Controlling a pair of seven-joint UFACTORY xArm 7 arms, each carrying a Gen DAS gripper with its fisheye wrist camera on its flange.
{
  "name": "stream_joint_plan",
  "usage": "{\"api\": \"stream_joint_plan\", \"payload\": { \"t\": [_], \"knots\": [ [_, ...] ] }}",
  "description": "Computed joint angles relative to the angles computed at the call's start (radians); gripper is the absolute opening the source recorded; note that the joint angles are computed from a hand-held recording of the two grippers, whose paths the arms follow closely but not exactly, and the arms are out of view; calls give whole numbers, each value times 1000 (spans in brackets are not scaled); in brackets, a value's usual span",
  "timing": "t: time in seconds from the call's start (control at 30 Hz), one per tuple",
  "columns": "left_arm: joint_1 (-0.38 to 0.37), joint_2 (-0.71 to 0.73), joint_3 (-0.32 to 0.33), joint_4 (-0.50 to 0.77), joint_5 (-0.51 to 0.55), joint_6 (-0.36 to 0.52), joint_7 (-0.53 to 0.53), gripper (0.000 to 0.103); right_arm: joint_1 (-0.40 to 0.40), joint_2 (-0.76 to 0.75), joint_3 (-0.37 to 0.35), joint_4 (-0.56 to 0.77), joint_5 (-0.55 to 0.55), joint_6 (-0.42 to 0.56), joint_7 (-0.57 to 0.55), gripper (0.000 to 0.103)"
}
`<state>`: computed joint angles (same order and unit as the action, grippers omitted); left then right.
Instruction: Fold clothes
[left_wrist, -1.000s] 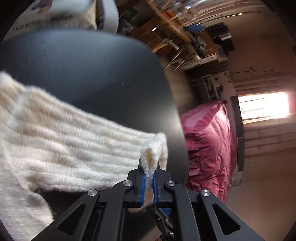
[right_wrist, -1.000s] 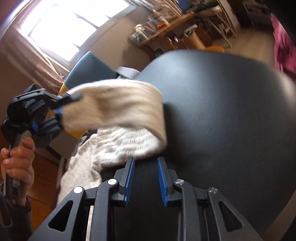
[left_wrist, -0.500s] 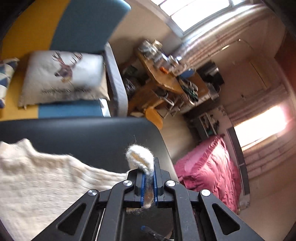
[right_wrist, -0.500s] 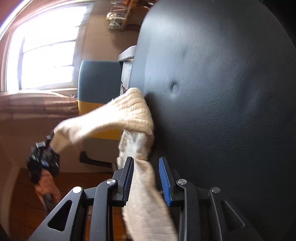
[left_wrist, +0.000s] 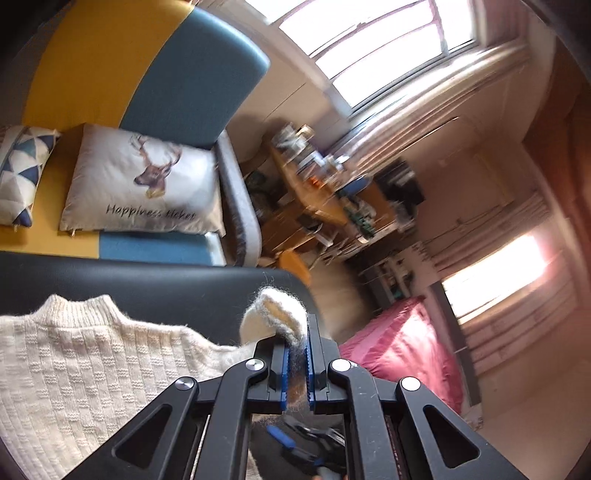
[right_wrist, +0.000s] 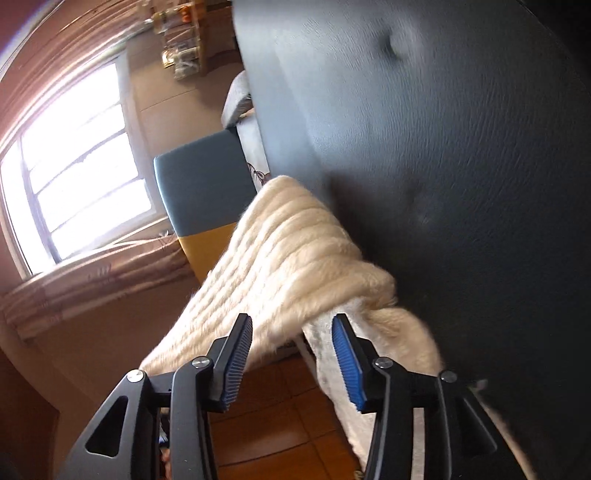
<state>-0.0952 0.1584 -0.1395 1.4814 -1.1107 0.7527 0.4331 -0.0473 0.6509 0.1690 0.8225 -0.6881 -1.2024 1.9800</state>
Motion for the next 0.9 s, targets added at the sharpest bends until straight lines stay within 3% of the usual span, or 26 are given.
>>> {"api": "stream_joint_plan", "payload": {
  "t": [0.17,0.4,0.47,0.67,0.9],
  "knots": [
    [30,-80,31,-68,-78,36,96,7,44,34,34,67,97,59,21,68],
    [50,-171,104,-191,-125,74,173,7,76,-12,31,74,188,187,-37,69],
    [60,-192,126,-239,-130,73,196,7,95,-45,18,43,236,207,-100,69],
    [109,-193,183,-397,-135,39,216,7,83,-61,24,43,173,239,-201,69],
    [184,-58,185,-525,-47,-46,120,7,63,-58,47,99,43,344,-255,69]
  ]
}}
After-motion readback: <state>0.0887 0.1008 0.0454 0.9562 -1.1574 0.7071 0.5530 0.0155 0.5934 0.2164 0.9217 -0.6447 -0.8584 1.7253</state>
